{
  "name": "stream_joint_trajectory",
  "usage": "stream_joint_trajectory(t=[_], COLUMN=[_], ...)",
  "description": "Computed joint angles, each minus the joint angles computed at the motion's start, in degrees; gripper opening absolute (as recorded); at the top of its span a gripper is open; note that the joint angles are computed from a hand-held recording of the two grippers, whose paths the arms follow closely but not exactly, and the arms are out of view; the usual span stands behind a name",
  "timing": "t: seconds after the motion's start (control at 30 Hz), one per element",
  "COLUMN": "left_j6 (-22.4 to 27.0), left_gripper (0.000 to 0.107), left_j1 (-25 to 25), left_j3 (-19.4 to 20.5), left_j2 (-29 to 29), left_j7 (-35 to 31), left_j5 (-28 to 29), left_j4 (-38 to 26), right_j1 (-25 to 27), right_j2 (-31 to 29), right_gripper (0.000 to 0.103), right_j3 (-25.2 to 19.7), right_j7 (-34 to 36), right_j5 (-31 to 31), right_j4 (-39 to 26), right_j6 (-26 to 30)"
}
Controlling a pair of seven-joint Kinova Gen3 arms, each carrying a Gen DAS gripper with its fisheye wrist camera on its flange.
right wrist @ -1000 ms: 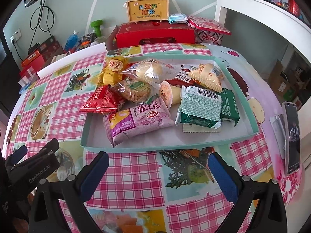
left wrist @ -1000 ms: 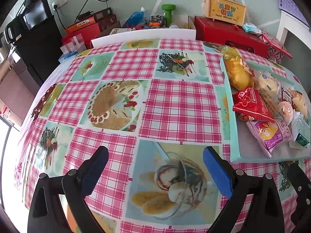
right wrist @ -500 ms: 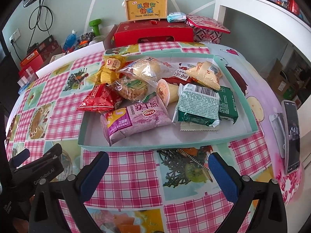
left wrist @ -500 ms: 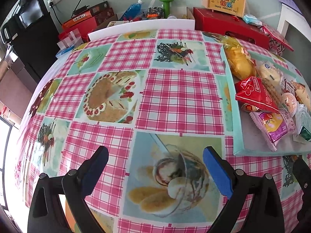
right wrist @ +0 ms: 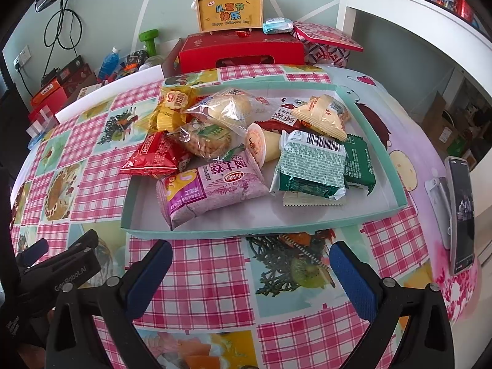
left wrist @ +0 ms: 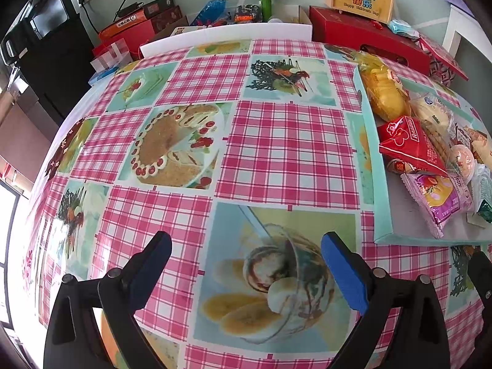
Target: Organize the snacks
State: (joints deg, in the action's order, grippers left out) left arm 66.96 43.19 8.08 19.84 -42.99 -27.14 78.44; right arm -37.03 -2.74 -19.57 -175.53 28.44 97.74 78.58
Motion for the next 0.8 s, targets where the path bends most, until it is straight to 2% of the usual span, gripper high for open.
stream_joint_trajectory(t=[0.8], left_j6=[-0.03], left_gripper=[0.098], left_j1=[0.03], left_j3=[-0.18], left_j2=[0.26], left_j7=[0.78], left_j5=[0.10], left_j4=[0.19], right_j1=[-0.12], right_j2=[0.09], right_gripper=[0.103], right_j3=[0.00], right_j7=[-0.29], right_j5=[-0.15], right_j4=[0.07], right_j6=[0.07])
